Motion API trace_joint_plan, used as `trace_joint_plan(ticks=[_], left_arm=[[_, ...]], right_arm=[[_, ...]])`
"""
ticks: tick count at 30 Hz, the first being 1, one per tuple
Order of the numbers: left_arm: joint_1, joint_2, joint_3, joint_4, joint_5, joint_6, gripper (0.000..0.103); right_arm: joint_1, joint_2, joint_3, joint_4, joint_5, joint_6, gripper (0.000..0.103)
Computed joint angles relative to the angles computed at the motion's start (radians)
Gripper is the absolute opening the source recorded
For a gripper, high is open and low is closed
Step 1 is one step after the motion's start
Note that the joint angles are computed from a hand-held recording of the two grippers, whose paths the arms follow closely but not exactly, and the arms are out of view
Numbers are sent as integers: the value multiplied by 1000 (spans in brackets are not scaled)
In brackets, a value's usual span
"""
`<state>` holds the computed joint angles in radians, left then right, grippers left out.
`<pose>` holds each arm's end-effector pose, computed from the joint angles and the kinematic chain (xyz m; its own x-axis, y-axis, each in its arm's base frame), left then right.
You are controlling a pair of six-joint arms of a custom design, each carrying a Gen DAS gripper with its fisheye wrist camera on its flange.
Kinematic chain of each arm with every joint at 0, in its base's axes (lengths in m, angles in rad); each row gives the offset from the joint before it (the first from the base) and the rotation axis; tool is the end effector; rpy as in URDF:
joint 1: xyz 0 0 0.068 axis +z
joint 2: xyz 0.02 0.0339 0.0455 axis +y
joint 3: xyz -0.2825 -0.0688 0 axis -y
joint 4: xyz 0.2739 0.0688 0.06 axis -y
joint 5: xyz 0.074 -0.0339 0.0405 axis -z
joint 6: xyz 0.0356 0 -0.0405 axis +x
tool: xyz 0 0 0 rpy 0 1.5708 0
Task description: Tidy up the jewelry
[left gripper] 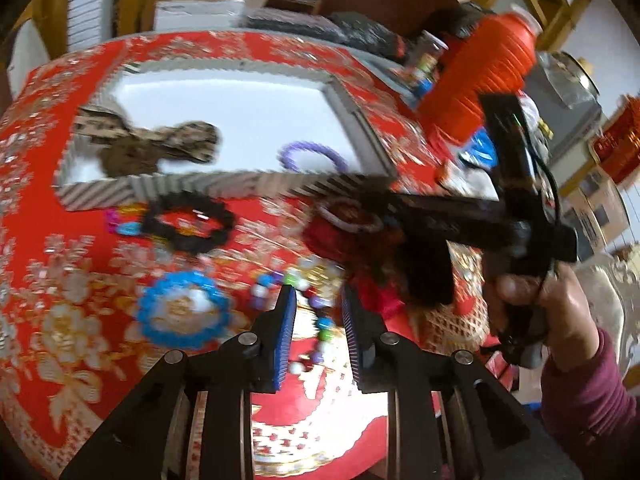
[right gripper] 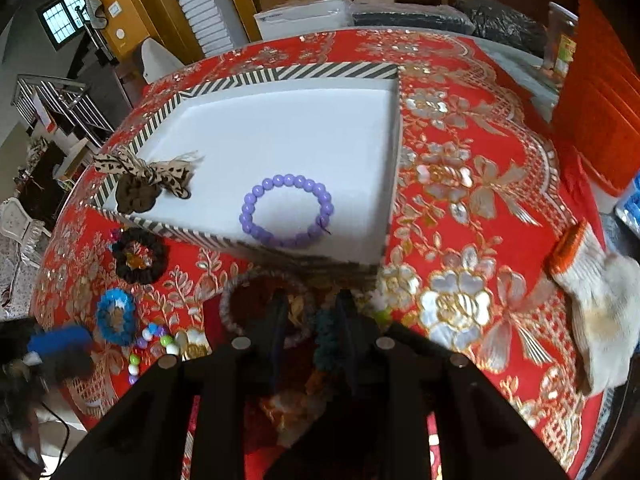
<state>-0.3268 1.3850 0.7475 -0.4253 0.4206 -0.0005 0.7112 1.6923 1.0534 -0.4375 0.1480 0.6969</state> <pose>0.2562 -0.1022 0.1833 -0.8277 0.2801 -0.4862 0.4807 0.8009 -0.3570 0.2775 0.2321 0.1826 -0.8917 0.0696 -0.4472 -0.0264 0.9784 0.2050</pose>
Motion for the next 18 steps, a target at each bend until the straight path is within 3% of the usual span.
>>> trace_joint_plan(ticks=[8, 11, 18], left_arm=[[-96, 65, -4, 58, 62, -36, 16], [-127, 110, 7, 66, 53, -47, 16], [-140, 196, 36, 72, 35, -96, 13]], right_arm=[[-10, -12, -21, 19, -44, 20, 27], [-26, -33, -40, 39, -67, 24, 39], [-28, -6, -6, 10, -60, -18, 40]])
